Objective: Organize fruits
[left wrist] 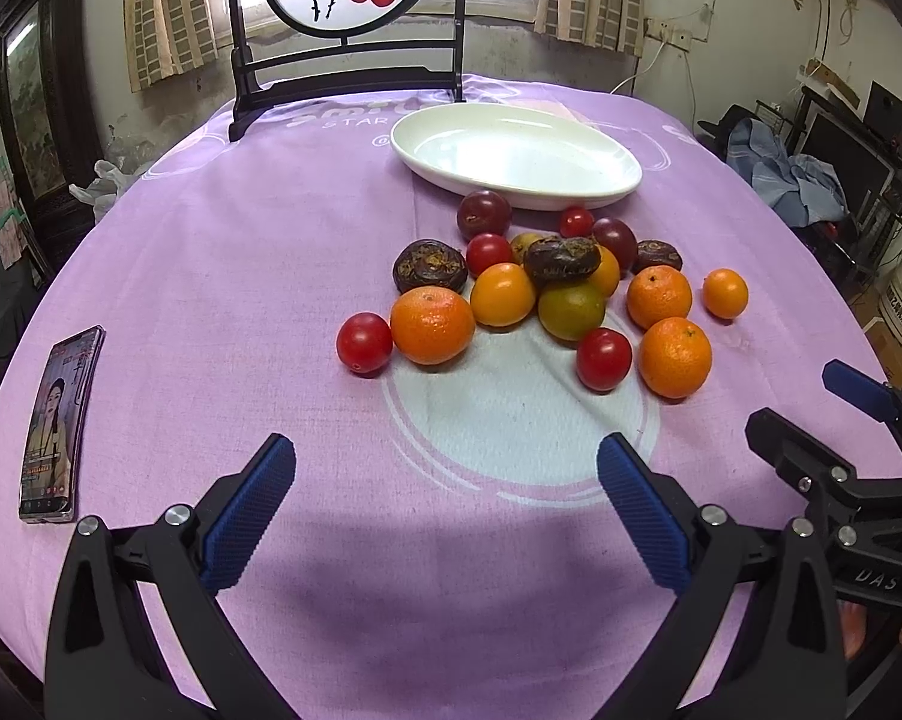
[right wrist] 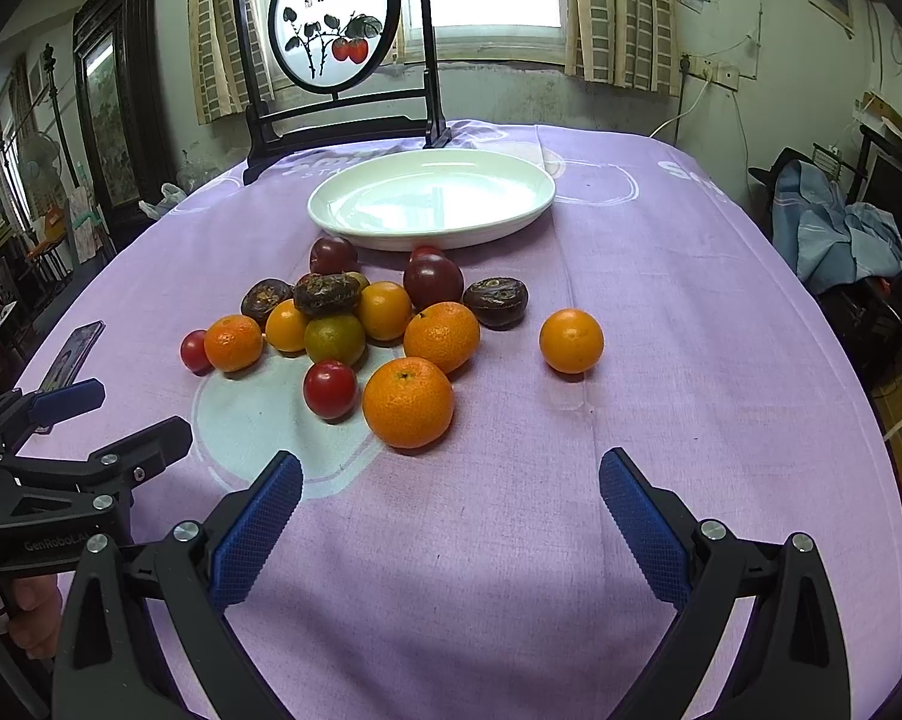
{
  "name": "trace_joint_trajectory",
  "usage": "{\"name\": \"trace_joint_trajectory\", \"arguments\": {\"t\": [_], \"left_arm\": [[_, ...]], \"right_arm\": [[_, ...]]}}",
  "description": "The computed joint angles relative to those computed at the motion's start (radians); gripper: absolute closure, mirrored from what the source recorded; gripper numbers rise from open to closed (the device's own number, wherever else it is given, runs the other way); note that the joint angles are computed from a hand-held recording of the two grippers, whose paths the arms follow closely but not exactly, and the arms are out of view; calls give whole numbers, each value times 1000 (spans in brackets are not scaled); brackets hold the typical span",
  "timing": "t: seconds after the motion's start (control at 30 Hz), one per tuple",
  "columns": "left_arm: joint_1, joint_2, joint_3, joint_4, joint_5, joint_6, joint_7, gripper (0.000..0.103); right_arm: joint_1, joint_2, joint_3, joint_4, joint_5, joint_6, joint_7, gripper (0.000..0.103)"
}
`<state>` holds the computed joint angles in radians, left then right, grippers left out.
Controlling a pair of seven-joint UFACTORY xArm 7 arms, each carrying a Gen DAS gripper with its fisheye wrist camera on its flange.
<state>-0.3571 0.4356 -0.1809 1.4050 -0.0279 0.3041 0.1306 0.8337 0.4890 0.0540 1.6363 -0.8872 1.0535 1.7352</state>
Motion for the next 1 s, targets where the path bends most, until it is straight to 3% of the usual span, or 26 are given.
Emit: {"name": "trace_joint_trajectory", "arguments": {"t": [1.0], "left_arm": [[5, 6, 13, 0, 11, 7, -5, 4]], "right_arm": [[-5, 0, 5, -3, 16, 8, -4, 4]]}}
